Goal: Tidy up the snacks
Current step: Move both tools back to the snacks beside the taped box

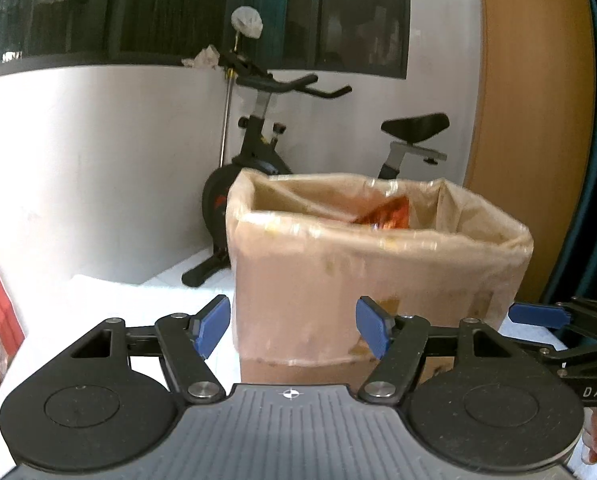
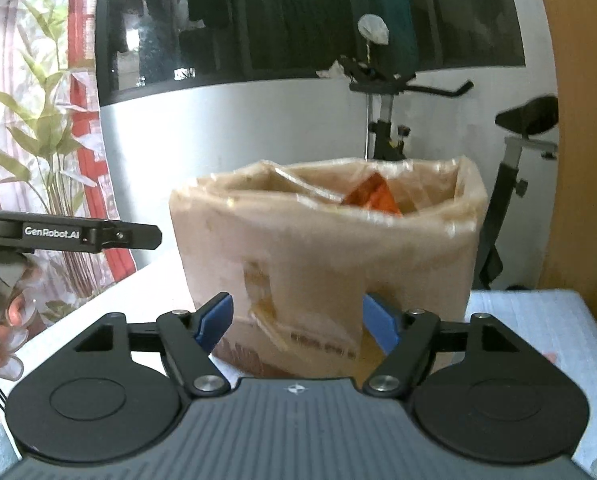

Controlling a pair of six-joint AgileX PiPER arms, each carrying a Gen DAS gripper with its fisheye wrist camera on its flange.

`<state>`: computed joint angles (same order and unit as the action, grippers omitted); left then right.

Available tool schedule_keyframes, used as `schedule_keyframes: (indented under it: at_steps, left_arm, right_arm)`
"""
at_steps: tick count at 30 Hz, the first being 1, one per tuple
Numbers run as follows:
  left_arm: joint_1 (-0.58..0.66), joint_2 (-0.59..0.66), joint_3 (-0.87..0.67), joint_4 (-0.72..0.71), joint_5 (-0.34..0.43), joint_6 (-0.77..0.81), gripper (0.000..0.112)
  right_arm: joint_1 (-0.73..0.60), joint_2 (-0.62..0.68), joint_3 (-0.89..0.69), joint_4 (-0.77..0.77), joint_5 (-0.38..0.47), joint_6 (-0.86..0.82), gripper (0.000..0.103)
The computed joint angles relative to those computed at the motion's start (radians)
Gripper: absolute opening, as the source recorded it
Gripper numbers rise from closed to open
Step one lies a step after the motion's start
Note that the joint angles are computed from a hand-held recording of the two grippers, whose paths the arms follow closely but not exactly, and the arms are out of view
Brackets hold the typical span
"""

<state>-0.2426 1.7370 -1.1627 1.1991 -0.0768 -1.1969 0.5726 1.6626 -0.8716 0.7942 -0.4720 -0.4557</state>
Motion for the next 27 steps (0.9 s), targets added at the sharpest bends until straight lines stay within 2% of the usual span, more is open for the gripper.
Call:
schedule_keyframes:
  at_steps: [1,8,15,17,19,23,27]
  left_arm:
    - [0.003,0.005,0.004,-0.013,-0.001,0.011,0.072]
    - [0.019,0.038,0.052,-0.346,-0.018,0.361,0.071]
    - [0.037,0.076,0.058,-0.279,-0.033,0.304,0.071]
    - [0.037,0.092,0.051,-0.227,-0.032,0.259,0.071]
    - [0.04,0.114,0.043,-0.116,-0.028,0.159,0.071]
    - [0.051,0.154,0.043,0.171,-0.033,-0.127,0.071]
    - [0.063,0.184,0.035,0.396,-0.056,-0.346,0.071]
  right_arm:
    - [0.001,0.006,0.005,0.0,-0.001,0.009,0.074]
    - [-0.003,0.047,0.045,-0.029,-0.015,0.091,0.074]
    - [-0.022,0.102,0.067,-0.074,-0.02,0.172,0.074]
    - [-0.022,0.108,0.067,-0.076,-0.02,0.178,0.074]
    - [-0.023,0.122,0.07,-0.08,-0.021,0.195,0.074]
    - [-0.023,0.156,0.073,-0.085,-0.016,0.221,0.074]
    - [-0.024,0.191,0.06,-0.07,0.0,0.203,0.073]
